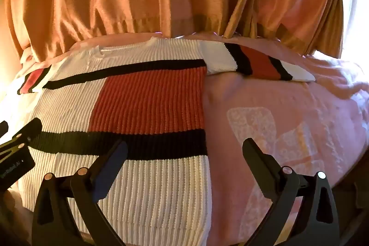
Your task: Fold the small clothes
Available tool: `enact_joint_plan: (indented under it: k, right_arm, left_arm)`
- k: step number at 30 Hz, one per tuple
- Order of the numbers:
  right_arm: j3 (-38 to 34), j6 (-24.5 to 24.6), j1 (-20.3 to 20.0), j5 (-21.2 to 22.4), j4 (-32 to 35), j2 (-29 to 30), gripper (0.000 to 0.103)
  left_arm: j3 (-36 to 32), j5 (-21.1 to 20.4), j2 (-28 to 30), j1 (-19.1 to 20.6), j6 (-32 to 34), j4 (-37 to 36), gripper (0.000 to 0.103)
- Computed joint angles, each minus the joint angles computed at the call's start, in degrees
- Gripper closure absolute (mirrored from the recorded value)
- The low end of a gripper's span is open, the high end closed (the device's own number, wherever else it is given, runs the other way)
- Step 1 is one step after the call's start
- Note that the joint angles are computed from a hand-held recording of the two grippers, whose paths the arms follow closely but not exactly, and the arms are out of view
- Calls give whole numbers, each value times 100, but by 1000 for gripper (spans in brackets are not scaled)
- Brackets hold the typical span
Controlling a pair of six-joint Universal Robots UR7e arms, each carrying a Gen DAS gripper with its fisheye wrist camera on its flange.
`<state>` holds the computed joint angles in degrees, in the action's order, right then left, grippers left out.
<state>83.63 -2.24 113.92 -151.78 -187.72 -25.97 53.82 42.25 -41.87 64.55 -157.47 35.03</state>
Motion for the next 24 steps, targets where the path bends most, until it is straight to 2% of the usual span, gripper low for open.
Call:
enact_joint_plan:
  k: [9, 13, 24]
  right_arm:
    - [-41, 33, 4, -12, 27, 58, 5]
    - [39, 2, 10, -17, -70, 91, 5]
    - [-15, 105, -9, -1, 160, 67, 5]
  left_arm:
    - [227, -24, -69, 5, -104, -136, 5]
    - [1, -32, 20, 14, -128, 103, 5]
    - [67, -12, 52, 93, -75, 37, 5]
